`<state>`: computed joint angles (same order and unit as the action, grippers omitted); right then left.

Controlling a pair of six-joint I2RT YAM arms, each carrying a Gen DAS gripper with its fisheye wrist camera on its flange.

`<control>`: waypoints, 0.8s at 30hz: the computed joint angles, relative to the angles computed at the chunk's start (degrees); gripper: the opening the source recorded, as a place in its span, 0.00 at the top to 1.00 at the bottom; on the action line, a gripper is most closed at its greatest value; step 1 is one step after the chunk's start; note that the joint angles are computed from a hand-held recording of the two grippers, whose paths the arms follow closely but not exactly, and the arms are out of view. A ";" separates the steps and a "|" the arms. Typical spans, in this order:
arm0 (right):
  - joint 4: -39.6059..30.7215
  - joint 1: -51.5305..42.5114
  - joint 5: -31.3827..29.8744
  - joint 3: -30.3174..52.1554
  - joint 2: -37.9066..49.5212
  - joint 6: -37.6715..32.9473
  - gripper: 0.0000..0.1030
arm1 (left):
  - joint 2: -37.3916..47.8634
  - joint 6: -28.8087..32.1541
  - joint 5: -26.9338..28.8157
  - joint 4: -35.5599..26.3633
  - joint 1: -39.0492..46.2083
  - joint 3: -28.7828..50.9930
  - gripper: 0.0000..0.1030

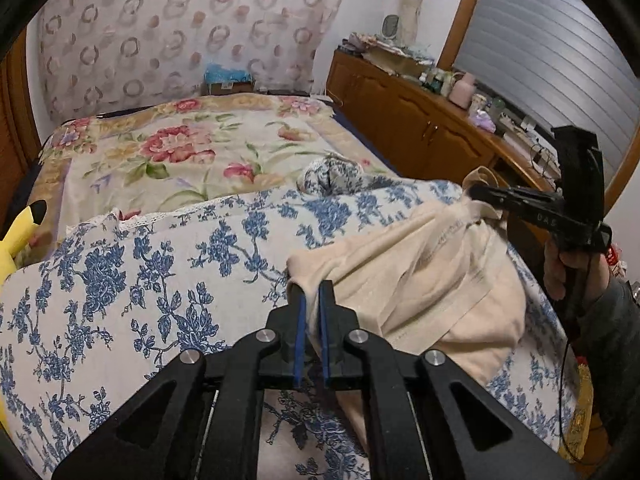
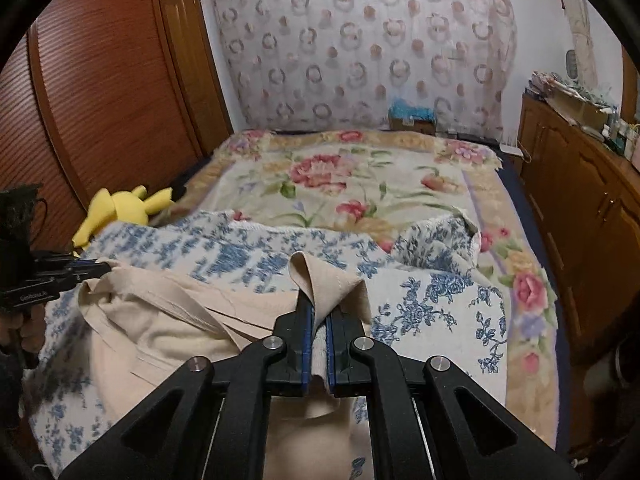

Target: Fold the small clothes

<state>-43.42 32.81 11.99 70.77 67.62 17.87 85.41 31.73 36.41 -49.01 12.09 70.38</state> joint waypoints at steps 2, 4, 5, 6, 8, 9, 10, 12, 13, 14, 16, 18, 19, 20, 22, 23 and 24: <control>-1.53 -0.09 0.48 1.83 1.31 -0.54 0.89 | -0.06 0.40 -1.13 -0.16 -0.25 0.03 0.87; -3.77 0.90 3.36 3.42 1.88 -1.20 0.83 | -0.77 0.86 -1.41 -0.51 0.19 -0.24 0.69; -4.89 1.65 4.62 4.17 1.75 -1.25 0.79 | -1.20 1.38 -1.06 -0.95 0.69 -0.36 0.65; -6.00 2.39 5.76 5.04 1.83 -1.10 0.76 | -1.69 2.43 -0.47 -1.68 1.49 -0.62 0.62; -7.98 4.39 7.67 5.78 0.83 -0.44 0.67 | -2.34 3.88 -0.14 -3.35 2.32 -0.69 0.60; -8.76 5.45 8.27 5.97 0.21 -0.24 0.67 | -3.06 5.33 0.18 -4.44 3.08 -1.33 0.59; -9.24 6.20 8.90 5.69 -0.56 -0.14 0.66 | -3.36 6.41 0.41 -5.27 3.68 -1.63 0.59; -9.87 7.99 9.91 4.23 -2.63 0.13 0.62 | -4.39 8.47 0.04 -6.96 4.25 -3.06 0.58; -10.89 9.60 10.47 4.58 -2.98 0.71 0.62 | -4.97 9.15 -0.13 -7.20 4.46 -3.88 0.58; -10.43 10.01 10.26 3.22 -3.84 0.37 0.61 | -5.36 9.72 -0.24 -7.42 4.68 -4.47 0.58; -11.44 12.75 11.25 3.55 -3.66 1.05 0.61 | -6.42 11.00 -0.54 -7.76 5.12 -6.32 0.58; -11.82 14.65 10.80 3.68 -3.32 1.55 0.61 | -6.78 11.56 -1.06 -7.80 5.20 -7.39 0.58; -11.97 16.02 10.73 4.06 -2.67 1.74 0.61 | -6.96 11.80 -1.27 -7.68 5.21 -8.01 0.57; -11.71 16.89 10.47 4.21 -2.15 1.42 0.61 | -7.14 11.99 -1.35 -7.76 5.25 -8.37 0.57; -11.46 18.99 10.02 5.02 -0.60 1.16 0.61 | -7.56 12.21 -1.71 -7.88 4.94 -9.18 0.55; -11.58 19.55 9.93 5.54 0.26 1.03 0.61 | -7.73 12.07 -1.91 -7.79 4.65 -9.42 0.54; -11.62 19.94 9.73 6.09 1.33 0.66 0.61 | -7.91 11.98 -2.21 -7.70 4.24 -9.80 0.54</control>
